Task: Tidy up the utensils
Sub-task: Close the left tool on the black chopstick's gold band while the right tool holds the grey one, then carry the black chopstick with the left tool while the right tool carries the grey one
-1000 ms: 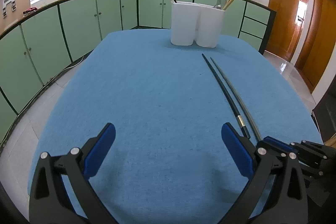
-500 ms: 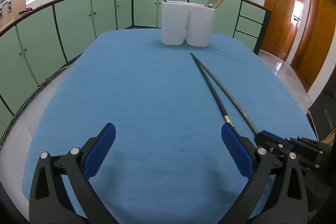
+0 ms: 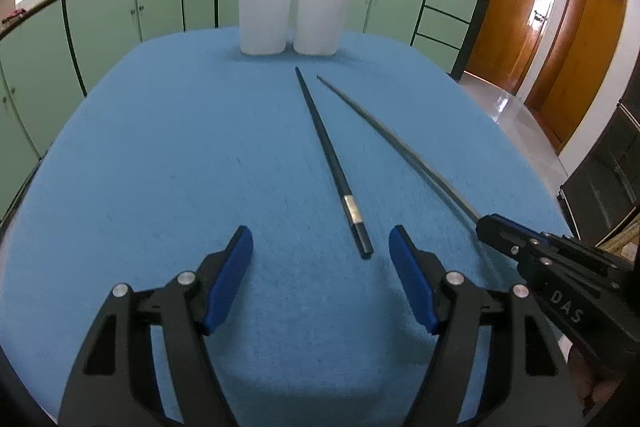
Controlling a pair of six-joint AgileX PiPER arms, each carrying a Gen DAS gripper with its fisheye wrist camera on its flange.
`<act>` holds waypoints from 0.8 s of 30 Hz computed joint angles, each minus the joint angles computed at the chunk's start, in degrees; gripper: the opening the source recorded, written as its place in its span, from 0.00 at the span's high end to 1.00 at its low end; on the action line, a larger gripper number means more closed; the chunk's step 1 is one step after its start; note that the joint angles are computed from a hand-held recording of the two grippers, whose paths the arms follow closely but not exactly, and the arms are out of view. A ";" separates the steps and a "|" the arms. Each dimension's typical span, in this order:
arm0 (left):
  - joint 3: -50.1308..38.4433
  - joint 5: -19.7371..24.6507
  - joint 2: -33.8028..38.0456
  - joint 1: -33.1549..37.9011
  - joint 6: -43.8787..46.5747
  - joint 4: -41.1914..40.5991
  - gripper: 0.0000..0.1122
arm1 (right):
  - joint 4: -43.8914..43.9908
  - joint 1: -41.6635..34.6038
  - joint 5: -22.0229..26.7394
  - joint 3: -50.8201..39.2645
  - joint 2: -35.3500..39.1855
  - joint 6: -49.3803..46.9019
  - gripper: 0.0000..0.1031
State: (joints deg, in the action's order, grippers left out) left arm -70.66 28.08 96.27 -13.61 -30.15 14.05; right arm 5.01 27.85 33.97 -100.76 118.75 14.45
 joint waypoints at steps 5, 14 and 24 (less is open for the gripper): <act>-1.28 0.59 1.54 -1.06 -3.00 2.75 0.54 | 1.46 -0.40 0.08 -0.37 0.31 -0.97 0.95; -3.09 1.20 2.78 -2.24 1.31 -0.13 0.93 | 2.53 -0.84 -1.06 0.81 -0.96 -1.92 0.95; -1.66 2.28 -2.22 -3.87 -7.42 11.94 0.94 | -2.03 -0.75 -3.13 1.92 -3.98 -0.55 0.95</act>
